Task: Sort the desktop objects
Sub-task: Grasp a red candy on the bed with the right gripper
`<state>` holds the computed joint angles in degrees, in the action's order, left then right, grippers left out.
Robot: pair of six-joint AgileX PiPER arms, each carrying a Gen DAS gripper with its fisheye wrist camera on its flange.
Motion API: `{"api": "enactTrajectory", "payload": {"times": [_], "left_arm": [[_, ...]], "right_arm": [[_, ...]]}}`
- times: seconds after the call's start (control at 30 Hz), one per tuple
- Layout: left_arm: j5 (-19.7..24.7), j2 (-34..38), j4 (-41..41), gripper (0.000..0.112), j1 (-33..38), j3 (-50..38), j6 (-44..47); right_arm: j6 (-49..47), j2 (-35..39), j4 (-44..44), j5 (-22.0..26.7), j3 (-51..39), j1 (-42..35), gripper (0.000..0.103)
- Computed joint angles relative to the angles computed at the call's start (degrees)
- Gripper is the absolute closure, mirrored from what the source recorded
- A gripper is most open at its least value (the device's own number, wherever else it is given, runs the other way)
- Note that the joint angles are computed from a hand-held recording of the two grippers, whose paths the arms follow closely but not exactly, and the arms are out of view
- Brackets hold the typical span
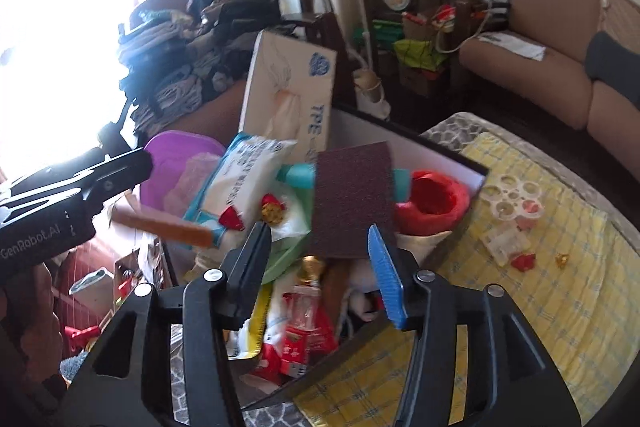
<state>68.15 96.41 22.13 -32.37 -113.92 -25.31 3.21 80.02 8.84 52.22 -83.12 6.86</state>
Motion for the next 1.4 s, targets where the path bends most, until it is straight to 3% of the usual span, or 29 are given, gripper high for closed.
{"api": "enactTrajectory", "payload": {"times": [0.37, 0.67, 0.77, 0.87, 0.93, 1.03, 1.13, 1.17, 1.23, 1.3, 1.4], "left_arm": [[1.1, 2.0, 2.7, 0.027, -1.9, -2.1, -0.7], [-0.2, 1.8, 2.1, 0.027, -3.2, -2.2, 0.1], [-4.0, 1.9, -5.4, 0.027, -1.9, -2.5, 3.2], [-8.1, 3.3, -20.9, 0.027, -0.3, -3.3, 11.5], [-6.3, 5.9, -24.9, 0.027, -2.1, -6.3, 15.8], [-5.8, 8.0, -20.1, 0.027, -6.8, -8.9, 14.7], [-9.8, 9.3, -18.2, 0.026, -9.4, -8.9, 10.9], [-12.4, 9.6, -18.0, 0.025, -10.1, -8.0, 9.5], [-16.9, 10.6, -24.5, 0.024, -10.2, -6.8, 12.9], [-16.8, 12.5, -32.9, 0.024, -9.4, -7.9, 17.9], [-15.5, 15.6, -31.1, 0.024, -11.5, -10.8, 16.8]], "right_arm": [[-6.5, -5.6, 9.5, 1.8, 3.3, -20.3, 0.049], [-11.1, -7.2, 13.5, 3.6, 4.3, -28.1, 0.048], [-10.5, -6.6, 12.2, 3.6, 4.8, -29.8, 0.048], [-8.2, -5.4, 8.3, 2.3, 5.4, -30.8, 0.048], [-8.2, -2.8, 6.9, -0.4, 6.6, -31.8, 0.048], [-9.4, 5.6, 4.4, -4.6, 7.0, -31.1, 0.048], [-7.6, 16.2, 1.0, -9.1, 6.6, -30.3, 0.066], [-6.4, 18.2, -0.1, -10.6, 6.9, -30.2, 0.068], [-9.5, 20.5, 3.9, -17.1, 9.4, -31.4, 0.068], [-17.0, 20.1, 13.1, -23.6, 12.9, -32.6, 0.068], [-22.0, 21.9, 18.1, -23.8, 12.9, -32.4, 0.070]]}}
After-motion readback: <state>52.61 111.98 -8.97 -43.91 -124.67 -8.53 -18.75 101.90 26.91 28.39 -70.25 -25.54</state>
